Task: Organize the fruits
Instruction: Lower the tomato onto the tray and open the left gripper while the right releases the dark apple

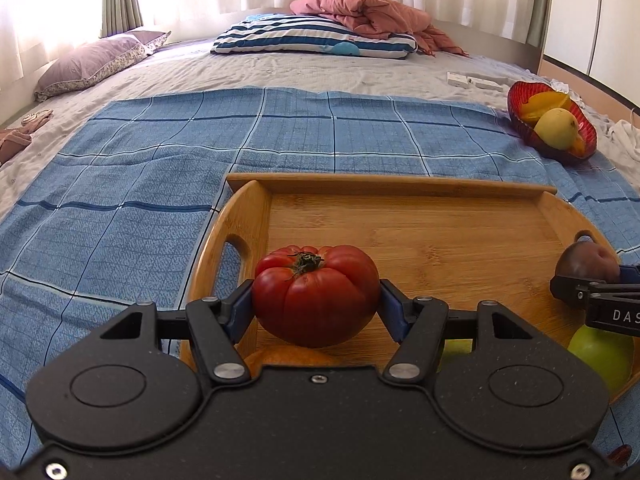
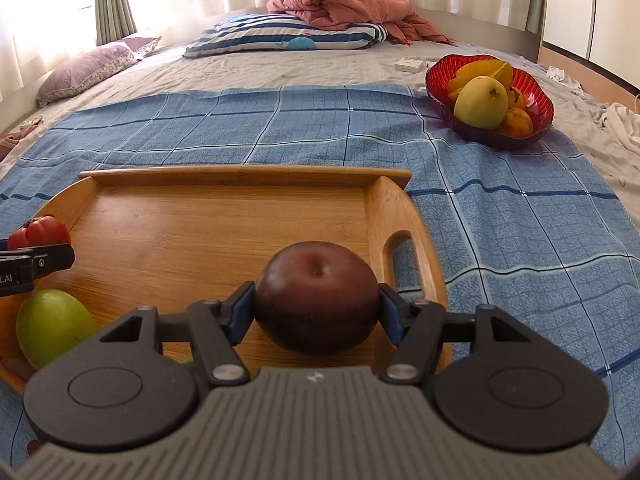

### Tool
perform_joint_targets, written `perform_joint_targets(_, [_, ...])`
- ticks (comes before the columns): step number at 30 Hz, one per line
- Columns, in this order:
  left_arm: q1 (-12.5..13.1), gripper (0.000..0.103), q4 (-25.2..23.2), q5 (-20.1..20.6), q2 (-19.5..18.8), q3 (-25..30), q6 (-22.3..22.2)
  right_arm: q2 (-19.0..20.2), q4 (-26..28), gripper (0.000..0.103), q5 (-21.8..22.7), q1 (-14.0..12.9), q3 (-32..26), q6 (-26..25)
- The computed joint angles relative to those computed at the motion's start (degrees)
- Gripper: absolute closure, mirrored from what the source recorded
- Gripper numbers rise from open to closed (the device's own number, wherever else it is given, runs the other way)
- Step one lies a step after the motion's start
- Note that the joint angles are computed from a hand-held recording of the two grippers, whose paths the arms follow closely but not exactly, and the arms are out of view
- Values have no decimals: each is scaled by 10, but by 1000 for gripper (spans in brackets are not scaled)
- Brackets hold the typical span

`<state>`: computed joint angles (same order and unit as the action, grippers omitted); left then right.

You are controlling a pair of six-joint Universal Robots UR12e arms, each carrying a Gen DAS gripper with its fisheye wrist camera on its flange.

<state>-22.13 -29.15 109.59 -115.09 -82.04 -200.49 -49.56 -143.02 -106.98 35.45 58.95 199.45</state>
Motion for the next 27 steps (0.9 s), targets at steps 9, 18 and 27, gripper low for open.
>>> perform_joint_targets(9, [4,41,-2,-12,-1,-2,-16,-1,1,37,7,-2,2,0])
perform_joint_targets(18, [10,41,-4,-30,0,-6,-36,-3,-3,35,12,-3,7,2])
perform_joint_targets(27, [12,37,-2,-37,0,-8,-36,-4,-7,23,23,-5,10,7])
